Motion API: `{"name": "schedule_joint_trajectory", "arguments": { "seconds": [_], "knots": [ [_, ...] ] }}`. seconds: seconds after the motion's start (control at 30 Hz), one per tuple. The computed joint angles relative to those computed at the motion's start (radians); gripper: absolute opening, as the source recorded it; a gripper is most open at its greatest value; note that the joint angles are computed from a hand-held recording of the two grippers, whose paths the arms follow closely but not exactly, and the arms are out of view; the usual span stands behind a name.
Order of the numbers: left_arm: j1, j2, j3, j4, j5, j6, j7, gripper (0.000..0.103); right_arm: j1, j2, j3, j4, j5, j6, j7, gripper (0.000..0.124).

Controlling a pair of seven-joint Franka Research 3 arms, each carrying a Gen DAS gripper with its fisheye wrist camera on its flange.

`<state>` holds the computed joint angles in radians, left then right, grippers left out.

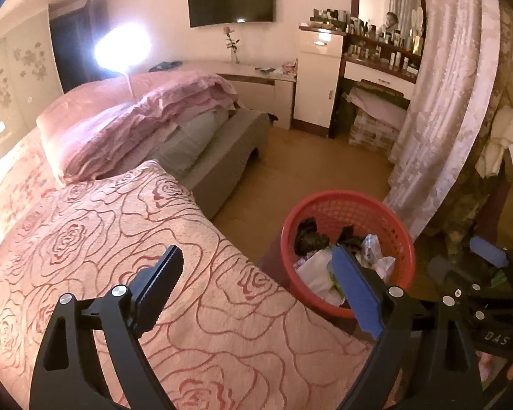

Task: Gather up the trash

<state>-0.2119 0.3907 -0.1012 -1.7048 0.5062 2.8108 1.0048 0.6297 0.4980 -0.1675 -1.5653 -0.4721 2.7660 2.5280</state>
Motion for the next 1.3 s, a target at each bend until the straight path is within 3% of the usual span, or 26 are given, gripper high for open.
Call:
{"name": "schedule_joint_trajectory", "arguments": {
  "seconds": [0.43,0.7,0.97,1.3],
  "knots": [
    [-0.018,-0.105,0.032,-0.146,0.108,0.064,-0.162,0.091,0.048,-0.095,-0.022,-0.116,-0.158,0.031,0.150,0.096],
    [-0.020,-0.151,0.038,-0.199,0.200,0.083,-0.278,0.093,0.030,-0.141,-0.002,-0.174,-0.263,0.054,0.251,0.096],
    [-0.020,-0.176,0.028,-0.211,0.308,0.049,-0.371,0.095,0.009,-0.170,0.020,-0.200,-0.357,0.054,0.327,0.096],
    [-0.012,-0.187,0.010,-0.220,0.370,0.027,-0.423,0.095,-0.026,-0.175,0.059,-0.209,-0.352,0.052,0.326,0.096]
  ]
}}
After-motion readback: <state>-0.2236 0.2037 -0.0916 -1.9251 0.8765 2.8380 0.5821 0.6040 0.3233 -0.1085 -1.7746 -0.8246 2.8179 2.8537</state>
